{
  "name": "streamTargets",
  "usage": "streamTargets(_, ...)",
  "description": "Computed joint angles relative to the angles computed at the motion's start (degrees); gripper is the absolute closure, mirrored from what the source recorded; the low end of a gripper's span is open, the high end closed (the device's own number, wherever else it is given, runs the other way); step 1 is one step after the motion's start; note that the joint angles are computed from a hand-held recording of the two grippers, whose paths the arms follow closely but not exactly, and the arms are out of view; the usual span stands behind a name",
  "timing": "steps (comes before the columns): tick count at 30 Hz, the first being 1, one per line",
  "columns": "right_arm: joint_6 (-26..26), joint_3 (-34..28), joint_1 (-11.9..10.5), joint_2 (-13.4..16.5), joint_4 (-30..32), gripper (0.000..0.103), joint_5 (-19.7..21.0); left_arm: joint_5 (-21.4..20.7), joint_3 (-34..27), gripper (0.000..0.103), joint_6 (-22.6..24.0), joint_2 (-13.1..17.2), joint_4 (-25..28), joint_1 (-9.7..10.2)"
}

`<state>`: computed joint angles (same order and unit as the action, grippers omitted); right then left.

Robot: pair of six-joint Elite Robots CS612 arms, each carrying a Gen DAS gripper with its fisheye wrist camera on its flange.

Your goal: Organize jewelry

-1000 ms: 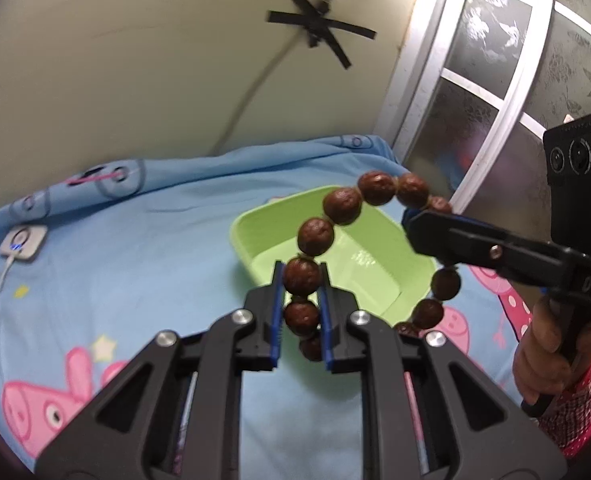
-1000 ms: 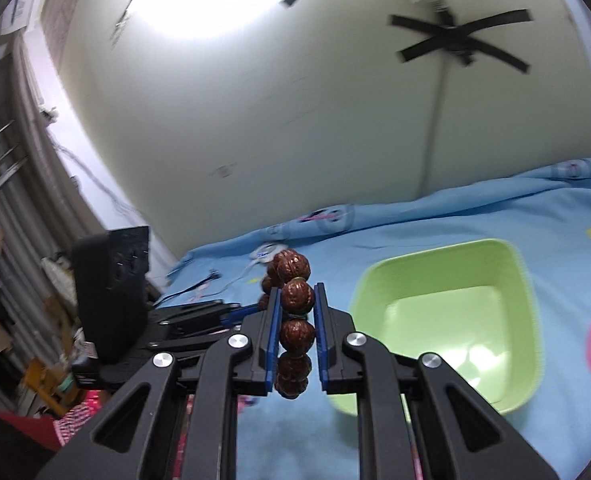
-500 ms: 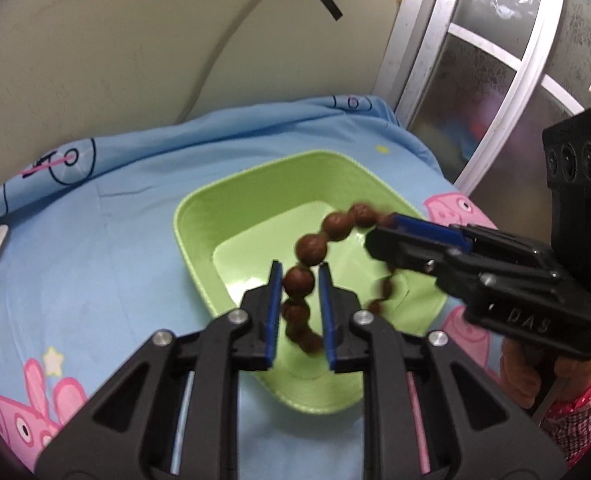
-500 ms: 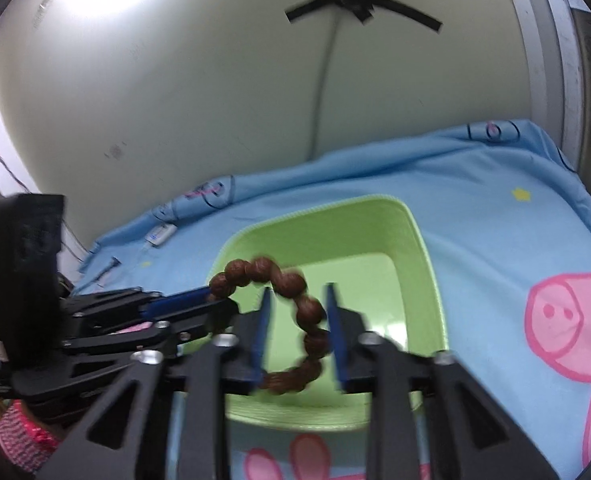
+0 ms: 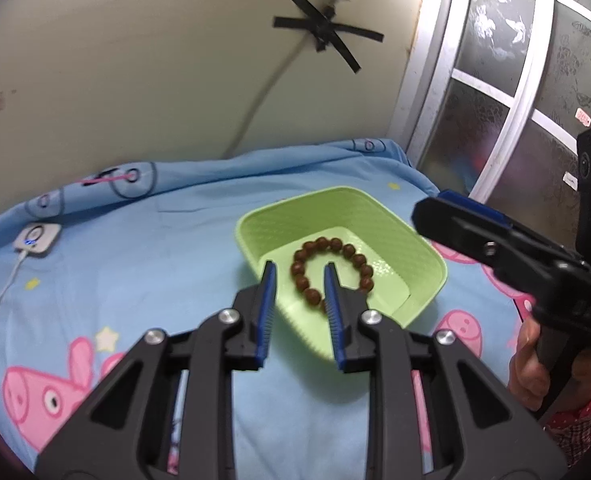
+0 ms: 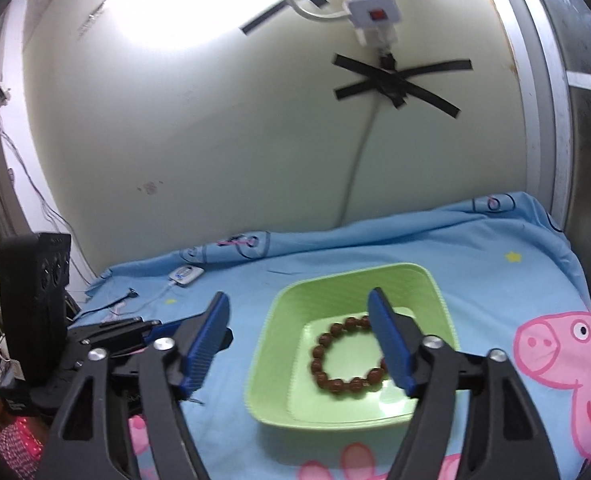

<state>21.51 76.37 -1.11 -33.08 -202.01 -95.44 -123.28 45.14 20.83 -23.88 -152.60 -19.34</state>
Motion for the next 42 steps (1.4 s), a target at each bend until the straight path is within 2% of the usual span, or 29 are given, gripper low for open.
streamTargets(2, -0.1, -0.2, 0.5, 0.0, -0.2, 0.033, 0.4, 0.5, 1.3, 0.081, -0.6, -0.5, -1.7, 0.49)
streamTargets(5, -0.3, -0.7, 1.2, 0.3, -0.4, 0.027, 2.4, 1.6, 3.6, 0.080, -0.9, -1.3, -4.6, 1.50)
streamTargets(9, -1.1, -2.2, 1.7, 0.9, 3.2, 0.027, 7.2, 3.4, 5.6, 0.080, -1.9, -1.5, -6.6, 3.53)
streamTargets(18, -2.7, -7.6, 3.2, 3.8, 12.5, 0.027, 13.1, 10.5, 4.8, 0.080, -8.5, 0.2, -5.5, 8.59)
streamTargets(24, -5.4, -11.2, 4.8, 5.7, 18.3, 0.027, 14.7, 13.6, 4.2, 0.079, -11.5, 1.0, -3.7, 10.41)
streamTargets(27, -8.6, -12.3, 5.6, 6.2, 20.4, 0.027, 14.0, 13.7, 4.7, 0.069, -12.5, 1.0, -4.1, 10.90)
streamTargets(30, -12.1, -12.8, 6.2, 6.2, 21.7, 0.034, 13.8, 13.0, 5.2, 0.068, -12.5, 0.9, -4.8, 11.27)
streamTargets(34, -17.1, -13.2, 7.1, 6.3, 23.1, 0.053, 12.8, 11.8, 5.7, 0.068, -11.5, 0.6, -4.6, 11.47)
streamTargets(38, -20.0, -14.1, 7.6, 6.6, 25.7, 0.073, 14.4, 9.6, 6.9, 0.068, -10.5, 0.0, -4.5, 11.70)
streamTargets(42, -23.6, -16.3, 8.3, 7.6, 29.2, 0.080, 13.9, 8.5, 7.6, 0.068, -8.6, -0.4, -4.0, 11.63)
